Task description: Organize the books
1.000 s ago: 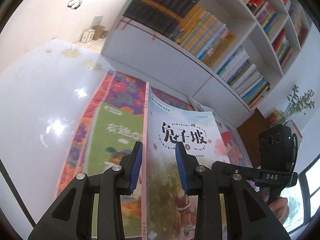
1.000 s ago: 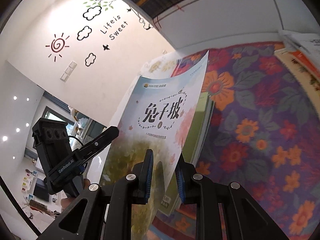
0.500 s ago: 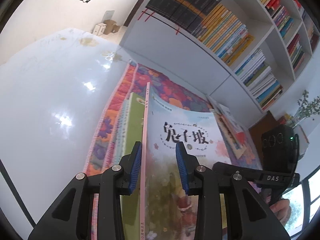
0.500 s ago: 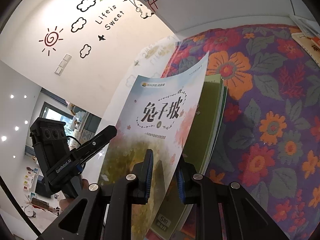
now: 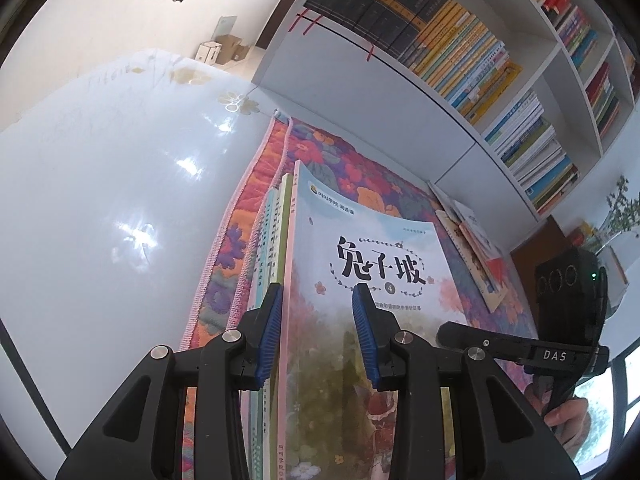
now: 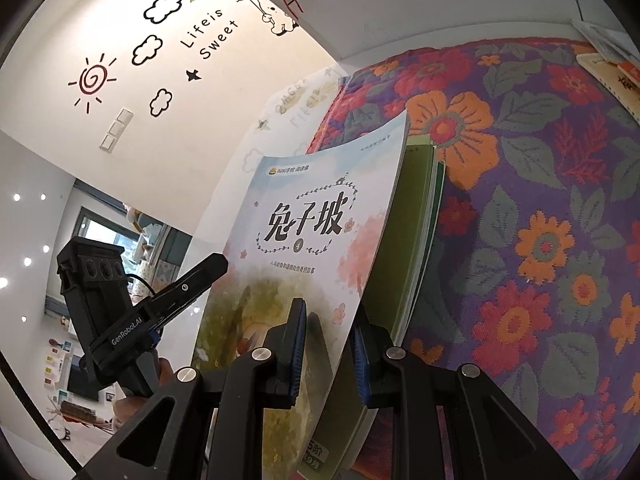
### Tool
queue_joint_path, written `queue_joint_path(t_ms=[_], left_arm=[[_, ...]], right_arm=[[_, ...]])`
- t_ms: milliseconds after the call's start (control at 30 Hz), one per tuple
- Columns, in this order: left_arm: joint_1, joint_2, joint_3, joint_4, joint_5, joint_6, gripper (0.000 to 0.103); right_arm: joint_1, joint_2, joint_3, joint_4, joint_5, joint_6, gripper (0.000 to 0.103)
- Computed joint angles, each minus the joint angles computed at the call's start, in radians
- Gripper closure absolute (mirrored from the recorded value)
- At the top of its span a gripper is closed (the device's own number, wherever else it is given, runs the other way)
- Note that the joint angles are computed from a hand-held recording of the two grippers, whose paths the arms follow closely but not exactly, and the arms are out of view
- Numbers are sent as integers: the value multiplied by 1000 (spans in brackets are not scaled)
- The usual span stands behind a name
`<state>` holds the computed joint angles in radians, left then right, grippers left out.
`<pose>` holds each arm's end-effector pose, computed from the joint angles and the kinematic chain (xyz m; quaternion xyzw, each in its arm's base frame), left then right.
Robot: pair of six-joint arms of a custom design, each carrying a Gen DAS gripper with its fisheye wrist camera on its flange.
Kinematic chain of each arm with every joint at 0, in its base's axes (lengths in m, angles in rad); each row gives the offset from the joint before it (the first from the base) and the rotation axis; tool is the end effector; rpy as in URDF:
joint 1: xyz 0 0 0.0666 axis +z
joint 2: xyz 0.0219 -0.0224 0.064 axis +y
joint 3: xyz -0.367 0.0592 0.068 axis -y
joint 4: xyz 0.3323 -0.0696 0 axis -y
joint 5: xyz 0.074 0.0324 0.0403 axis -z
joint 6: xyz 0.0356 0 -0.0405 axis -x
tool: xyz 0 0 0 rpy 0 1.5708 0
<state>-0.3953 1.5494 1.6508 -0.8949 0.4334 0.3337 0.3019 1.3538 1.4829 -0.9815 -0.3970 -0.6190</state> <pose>0.4436 -0.2017 0.4567 0.1093 0.9008 -0.3178 0.2748 0.3865 0.1344 0.4659 0.0765 0.9172 0.3185 0.2267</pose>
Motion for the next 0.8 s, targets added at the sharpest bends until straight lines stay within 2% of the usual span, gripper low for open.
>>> queue_joint_path(t_ms=[100,167,200,500,533,600,800], left_arm=[[-9,0,7,-15,-33,-13,70],[-26,5,22,-45,-109,-32,70],[-30,4,20,-50,-119,-37,70],[-39,-7,7,-42,-139,-54,70],[-39,-8,7,-41,-140,-53,70],[-36,-7,2,-31,-132,-48,70],[-14,-18,-21,-16,-156,-18,69]], right_arm=[[15,4,15,-24,36,4,81],[25,10,34,-47,66,-1,81],[31,12,40,-53,81,-5,81],[56,17,79,-133,207,-1,81],[54,14,79,-137,217,-5,78],[46,10,76,-139,221,-12,71],[6,-45,3,-114,182,-26,70]])
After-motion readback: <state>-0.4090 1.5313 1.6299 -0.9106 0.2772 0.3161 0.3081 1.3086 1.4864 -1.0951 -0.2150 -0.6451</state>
